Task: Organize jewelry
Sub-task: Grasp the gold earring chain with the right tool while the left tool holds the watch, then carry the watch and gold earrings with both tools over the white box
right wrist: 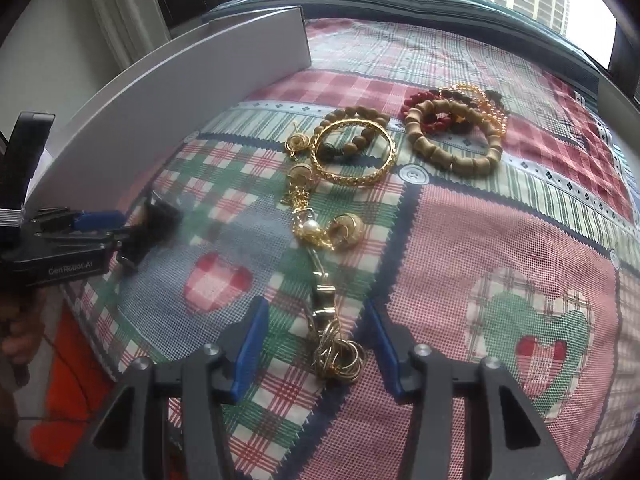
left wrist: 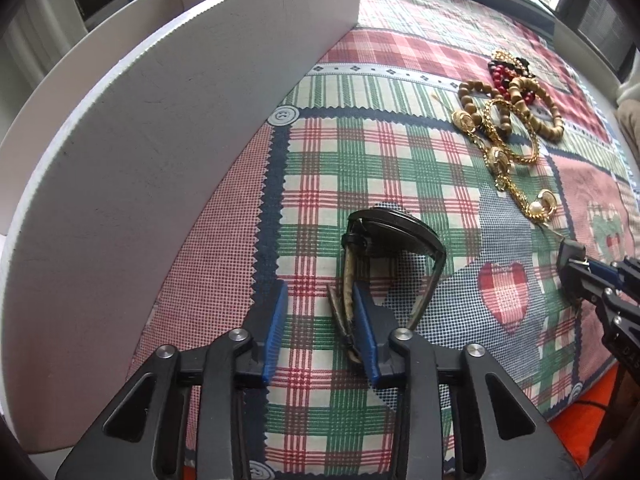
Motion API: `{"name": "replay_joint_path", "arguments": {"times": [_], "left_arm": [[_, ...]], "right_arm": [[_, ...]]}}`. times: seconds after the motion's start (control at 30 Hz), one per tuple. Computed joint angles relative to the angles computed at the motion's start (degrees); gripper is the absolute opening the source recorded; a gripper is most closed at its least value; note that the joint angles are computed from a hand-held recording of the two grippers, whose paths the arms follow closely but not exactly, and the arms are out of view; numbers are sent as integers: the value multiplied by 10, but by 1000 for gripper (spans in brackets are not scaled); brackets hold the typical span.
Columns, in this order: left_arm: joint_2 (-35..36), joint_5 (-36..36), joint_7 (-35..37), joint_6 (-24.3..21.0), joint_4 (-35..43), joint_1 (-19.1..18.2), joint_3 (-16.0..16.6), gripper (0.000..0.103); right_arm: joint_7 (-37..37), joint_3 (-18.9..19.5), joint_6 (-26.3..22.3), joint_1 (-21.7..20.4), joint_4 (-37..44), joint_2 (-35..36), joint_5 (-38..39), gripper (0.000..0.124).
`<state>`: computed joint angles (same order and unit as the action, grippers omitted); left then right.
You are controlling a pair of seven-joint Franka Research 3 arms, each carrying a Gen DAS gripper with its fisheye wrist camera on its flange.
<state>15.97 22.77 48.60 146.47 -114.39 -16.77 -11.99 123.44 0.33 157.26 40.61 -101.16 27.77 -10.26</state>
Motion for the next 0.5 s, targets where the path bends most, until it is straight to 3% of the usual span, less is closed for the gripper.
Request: {"name": "replay_joint_path", "arguments": {"times": [0.03,0.27,0.5], "left_arm": [[1,-1,5,-3,2,0,-1,10],[-2,-3,3,7,-2,-1,-3,8],[-34,-38,25,23,-31,8,-14,7]], "right_arm": [[-2,4,-4,-4,0,-1,6,17],[46,-23,33,12,-81,-94,-51,15],[68,10,42,-28,-125,-138,-61,15]]}}
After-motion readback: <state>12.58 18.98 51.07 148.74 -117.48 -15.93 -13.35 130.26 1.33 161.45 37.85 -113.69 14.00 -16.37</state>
